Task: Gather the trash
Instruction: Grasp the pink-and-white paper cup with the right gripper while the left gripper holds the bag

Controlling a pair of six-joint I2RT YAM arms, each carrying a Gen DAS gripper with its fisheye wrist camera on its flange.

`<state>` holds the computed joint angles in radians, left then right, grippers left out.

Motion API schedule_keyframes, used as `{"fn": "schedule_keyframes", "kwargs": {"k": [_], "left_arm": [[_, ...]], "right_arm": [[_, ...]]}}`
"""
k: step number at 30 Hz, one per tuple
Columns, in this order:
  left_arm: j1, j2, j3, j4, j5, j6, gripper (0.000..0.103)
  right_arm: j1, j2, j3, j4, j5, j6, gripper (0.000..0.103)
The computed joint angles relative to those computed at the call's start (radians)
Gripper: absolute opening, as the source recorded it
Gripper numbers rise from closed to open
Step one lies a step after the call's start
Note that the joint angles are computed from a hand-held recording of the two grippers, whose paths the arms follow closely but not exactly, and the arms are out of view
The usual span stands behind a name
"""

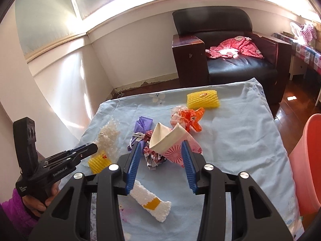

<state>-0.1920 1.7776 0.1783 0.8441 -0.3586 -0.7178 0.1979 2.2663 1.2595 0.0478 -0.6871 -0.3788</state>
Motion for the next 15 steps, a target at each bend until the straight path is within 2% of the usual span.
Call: {"fn": "schedule_keyframes", "kwargs": {"k": [5,6,7,15], "left_arm": [[0.017,-0.047,-0.013,-0.017,0.031,0.005,0.016],[0.019,-0.051,-0.015,-0.017,0.035,0.007,0.016],[0.021,-0.054,-0.017,-0.018,0.039,0.009,0.016],[0.046,-0.035,-0.029,0.015,0.077,0.003,0.016]], "right_arm": [[0.061,0.006,-0.080,0.194,0.155,0.102,0.044],[0.070,0.007,-0.100,0.239,0.181,0.114,0.052],[0.078,0.014,-0.109,0.267,0.195,0.119,0.055],[0.144,0.065,-0.080,0.319,0.371,0.121,0.055]]}}
